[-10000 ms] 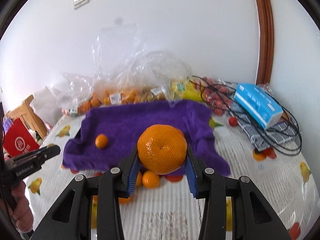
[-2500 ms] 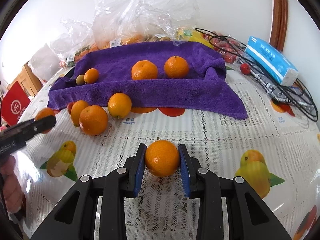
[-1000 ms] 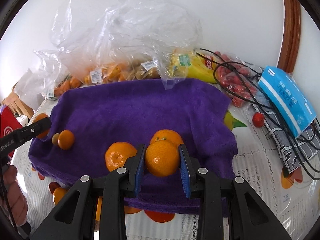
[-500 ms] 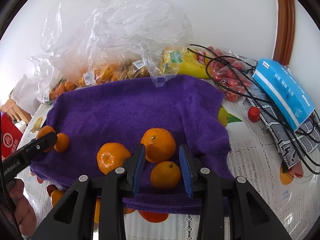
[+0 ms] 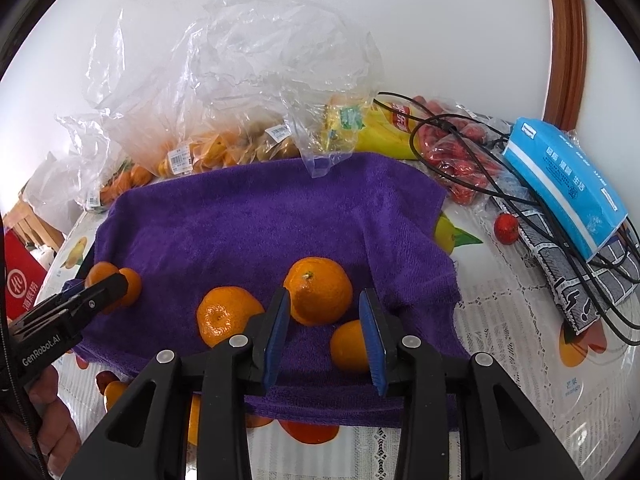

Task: Organize fruits
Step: 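Lower both mandarins onto the towel and open both tools, then withdraw both open tools from the towel toward the table fruits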

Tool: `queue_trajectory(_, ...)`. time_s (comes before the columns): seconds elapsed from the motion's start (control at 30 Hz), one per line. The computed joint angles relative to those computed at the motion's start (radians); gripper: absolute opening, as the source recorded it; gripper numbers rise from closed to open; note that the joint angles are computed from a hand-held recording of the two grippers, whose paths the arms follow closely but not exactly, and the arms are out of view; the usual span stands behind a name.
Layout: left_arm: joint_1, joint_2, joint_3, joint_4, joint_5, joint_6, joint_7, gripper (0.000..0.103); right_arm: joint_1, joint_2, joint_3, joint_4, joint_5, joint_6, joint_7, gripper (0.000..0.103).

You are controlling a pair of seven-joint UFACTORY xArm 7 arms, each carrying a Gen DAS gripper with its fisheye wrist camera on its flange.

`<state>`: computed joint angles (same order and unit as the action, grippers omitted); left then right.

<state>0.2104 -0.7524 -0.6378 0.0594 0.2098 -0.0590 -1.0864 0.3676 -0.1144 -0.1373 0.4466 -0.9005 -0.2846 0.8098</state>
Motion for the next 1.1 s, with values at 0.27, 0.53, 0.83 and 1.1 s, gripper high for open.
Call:
queue_trajectory(0.27, 0.025, 0.035, -0.01, 0.017, 0.01, 0.005, 0.006, 0.041, -0.01, 0.006, 0.017, -0.001, 0.025, -0.001, -0.022, 0.036)
queue_trajectory(0.53, 0.005, 0.018, -0.001, 0.014, 0.007, 0.013, 0.012, 0.041, -0.036, 0.01, 0.066, -0.012, 0.099, -0.001, -0.086, 0.036)
queue_trajectory(0.83, -0.007, -0.01, 0.009, 0.0, 0.008, 0.006, 0.006, 0.049, -0.024, 0.014, 0.057, -0.015, 0.126, -0.005, -0.108, 0.039)
queue_trajectory(1.1, -0.031, -0.044, 0.037, -0.021, -0.005, -0.005, 0.006, 0.054, -0.05, 0.011, 0.109, -0.028, 0.219, -0.006, -0.194, 0.043)
